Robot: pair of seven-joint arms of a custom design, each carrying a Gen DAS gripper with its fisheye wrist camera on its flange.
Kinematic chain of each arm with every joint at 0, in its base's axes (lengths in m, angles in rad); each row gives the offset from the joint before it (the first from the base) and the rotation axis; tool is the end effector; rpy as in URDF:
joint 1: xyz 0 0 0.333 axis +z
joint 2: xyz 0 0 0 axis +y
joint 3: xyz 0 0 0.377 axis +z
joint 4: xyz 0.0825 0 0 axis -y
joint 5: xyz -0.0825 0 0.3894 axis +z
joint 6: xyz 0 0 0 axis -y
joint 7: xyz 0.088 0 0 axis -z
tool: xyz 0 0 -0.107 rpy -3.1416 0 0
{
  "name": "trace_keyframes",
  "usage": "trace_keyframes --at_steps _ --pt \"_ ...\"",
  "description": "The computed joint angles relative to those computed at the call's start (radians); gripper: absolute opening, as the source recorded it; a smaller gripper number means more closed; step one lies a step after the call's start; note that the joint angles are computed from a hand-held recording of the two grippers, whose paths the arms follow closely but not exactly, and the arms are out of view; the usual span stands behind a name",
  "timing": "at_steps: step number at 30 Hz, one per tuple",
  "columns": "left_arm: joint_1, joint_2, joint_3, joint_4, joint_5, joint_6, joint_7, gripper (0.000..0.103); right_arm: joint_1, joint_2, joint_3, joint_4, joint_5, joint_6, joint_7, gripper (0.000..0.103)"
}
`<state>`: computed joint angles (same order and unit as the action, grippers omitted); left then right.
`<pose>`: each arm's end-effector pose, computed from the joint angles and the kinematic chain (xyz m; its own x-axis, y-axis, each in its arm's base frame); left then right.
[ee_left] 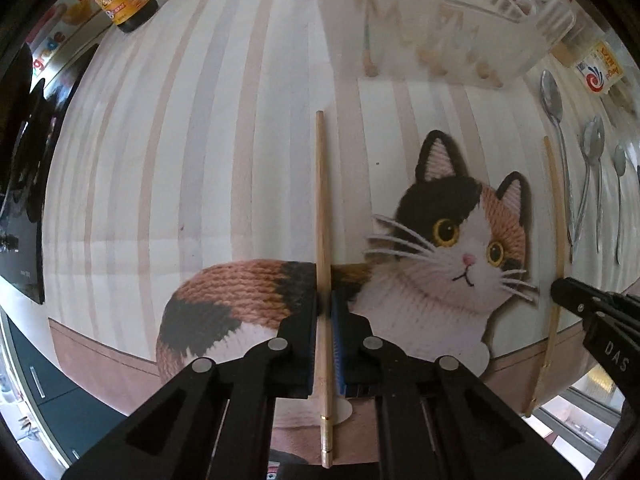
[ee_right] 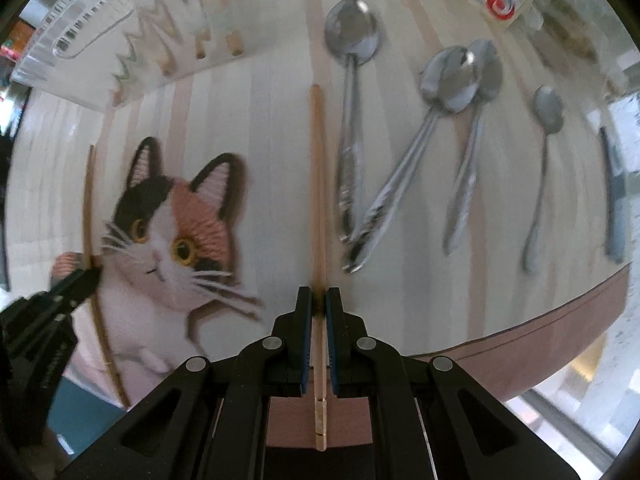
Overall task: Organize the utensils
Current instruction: 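Lift both held chopsticks and carry them over the clear rack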
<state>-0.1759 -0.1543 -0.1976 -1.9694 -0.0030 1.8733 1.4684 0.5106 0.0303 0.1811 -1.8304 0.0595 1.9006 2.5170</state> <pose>0.4781 -0.1950 0.6007 -0.2649 -0.9640 -0.0215 -0.9623 0.2658 -0.0577 0.4469 0.3740 0.5721 -0.2697 -0.9605 -0.0687 -0.9629 0.2685 0.0274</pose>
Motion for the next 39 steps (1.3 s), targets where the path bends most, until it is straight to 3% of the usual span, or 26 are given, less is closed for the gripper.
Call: trace_keyframes --at_steps 6,12,29,39 --pt "0.011 -0.015 0.013 -0.013 -0.001 -0.007 0.032 0.005 0.007 0.019 0.002 0.034 -0.002 -0.025 -0.018 0.008" --pt "-0.014 0.04 -0.021 0.062 0.004 -0.043 -0.03 0.005 0.017 0.053 0.004 0.091 -0.003 -0.076 -0.042 0.008" --pt "-0.008 0.072 -0.001 0.092 -0.019 -0.051 -0.027 0.005 0.049 0.116 0.002 0.175 -0.032 -0.139 -0.039 0.009" --pt "-0.015 0.042 -0.012 0.078 0.056 -0.019 -0.029 0.005 0.053 0.064 0.004 0.102 -0.019 -0.031 0.041 0.007"
